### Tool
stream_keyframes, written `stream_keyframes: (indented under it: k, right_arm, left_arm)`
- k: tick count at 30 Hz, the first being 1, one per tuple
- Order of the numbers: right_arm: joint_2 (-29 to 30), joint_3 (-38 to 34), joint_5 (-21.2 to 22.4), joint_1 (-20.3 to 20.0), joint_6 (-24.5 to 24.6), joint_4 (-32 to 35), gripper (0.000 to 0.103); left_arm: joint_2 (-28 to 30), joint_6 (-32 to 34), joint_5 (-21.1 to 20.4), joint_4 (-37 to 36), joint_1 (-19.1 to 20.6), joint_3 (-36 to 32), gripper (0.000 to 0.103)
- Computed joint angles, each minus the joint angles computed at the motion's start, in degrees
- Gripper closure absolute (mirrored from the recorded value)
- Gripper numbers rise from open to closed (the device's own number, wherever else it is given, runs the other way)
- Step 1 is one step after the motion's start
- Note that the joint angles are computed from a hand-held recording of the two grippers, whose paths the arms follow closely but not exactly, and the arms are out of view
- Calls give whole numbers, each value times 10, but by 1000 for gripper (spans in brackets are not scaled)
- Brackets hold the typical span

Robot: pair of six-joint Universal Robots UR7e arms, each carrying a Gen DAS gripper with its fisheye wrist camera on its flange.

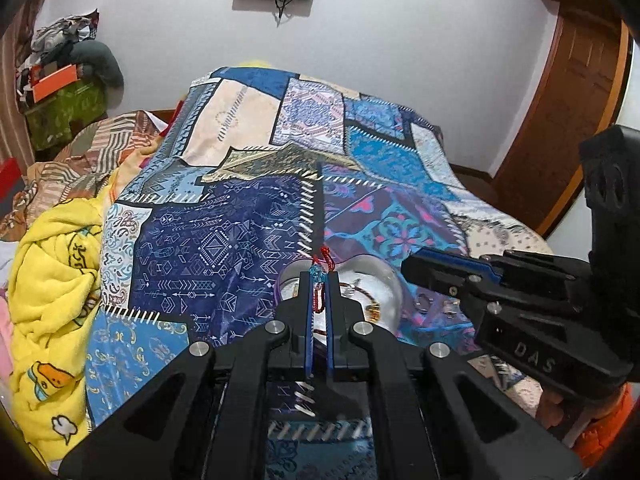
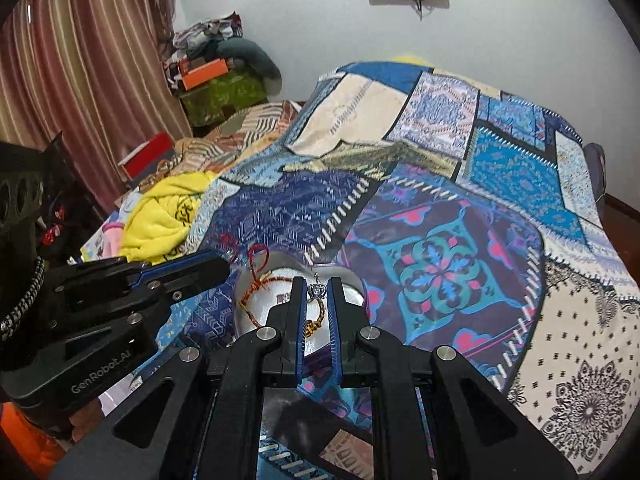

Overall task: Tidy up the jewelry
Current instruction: 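Carry the red bracelet and earring over the heart tin while both grippers open to drop them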

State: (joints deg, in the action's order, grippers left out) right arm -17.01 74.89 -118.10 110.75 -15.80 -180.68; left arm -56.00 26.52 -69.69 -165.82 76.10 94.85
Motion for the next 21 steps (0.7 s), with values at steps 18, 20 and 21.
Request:
stream_keyframes:
  k: [18, 20, 21]
  right_arm:
    - [16, -31, -6, -11, 15, 66, 94]
    - [15, -31, -2, -13, 19, 70, 94]
    - [14, -30, -1, -13, 21, 71, 94]
  left_arm:
    - [26, 7, 9, 39, 6, -30, 95]
    - [25, 9, 15, 34, 4, -27, 86]
    - [25, 8, 20, 29, 4, -27, 76]
